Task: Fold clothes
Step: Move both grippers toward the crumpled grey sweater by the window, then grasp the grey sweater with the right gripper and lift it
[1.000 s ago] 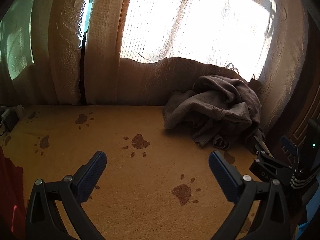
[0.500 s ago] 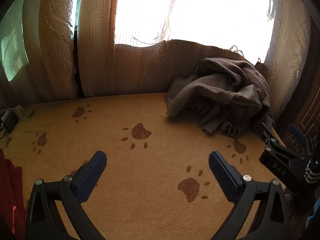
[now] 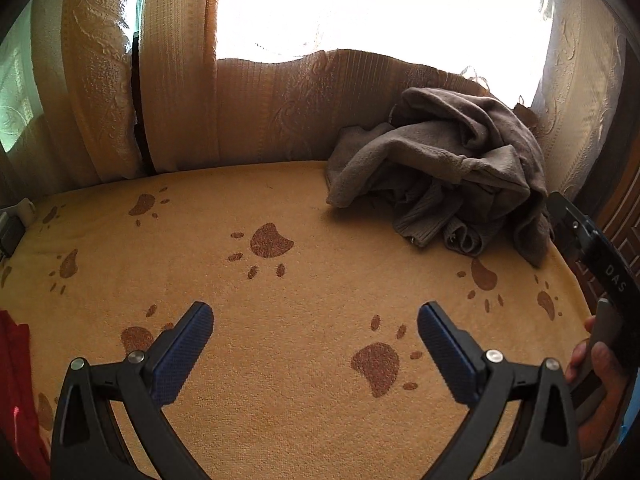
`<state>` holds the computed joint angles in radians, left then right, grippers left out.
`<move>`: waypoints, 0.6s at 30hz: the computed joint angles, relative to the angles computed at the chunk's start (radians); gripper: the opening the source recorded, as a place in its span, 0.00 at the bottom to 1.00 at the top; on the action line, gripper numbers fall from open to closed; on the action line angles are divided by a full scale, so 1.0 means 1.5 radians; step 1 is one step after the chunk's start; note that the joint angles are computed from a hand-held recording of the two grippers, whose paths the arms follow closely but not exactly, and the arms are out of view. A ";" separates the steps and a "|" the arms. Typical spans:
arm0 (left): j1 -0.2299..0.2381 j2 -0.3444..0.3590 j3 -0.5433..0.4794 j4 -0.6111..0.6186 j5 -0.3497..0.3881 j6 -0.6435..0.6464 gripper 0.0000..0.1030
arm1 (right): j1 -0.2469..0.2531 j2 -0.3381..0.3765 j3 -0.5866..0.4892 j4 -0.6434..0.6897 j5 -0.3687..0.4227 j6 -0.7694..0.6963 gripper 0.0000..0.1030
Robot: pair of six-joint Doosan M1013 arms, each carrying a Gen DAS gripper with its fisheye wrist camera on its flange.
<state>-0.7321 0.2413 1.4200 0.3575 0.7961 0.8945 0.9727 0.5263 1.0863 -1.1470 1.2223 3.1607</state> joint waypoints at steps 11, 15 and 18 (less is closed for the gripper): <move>0.014 -0.003 0.003 -0.027 -0.006 0.000 1.00 | -0.059 -0.007 -0.016 0.068 -0.129 -0.075 1.00; 0.025 -0.003 0.003 -0.050 -0.007 -0.006 1.00 | -0.073 0.025 -0.074 0.081 -0.018 -0.106 1.00; 0.032 -0.001 0.002 -0.074 -0.005 0.001 1.00 | -0.102 0.037 -0.096 0.138 0.014 -0.121 1.00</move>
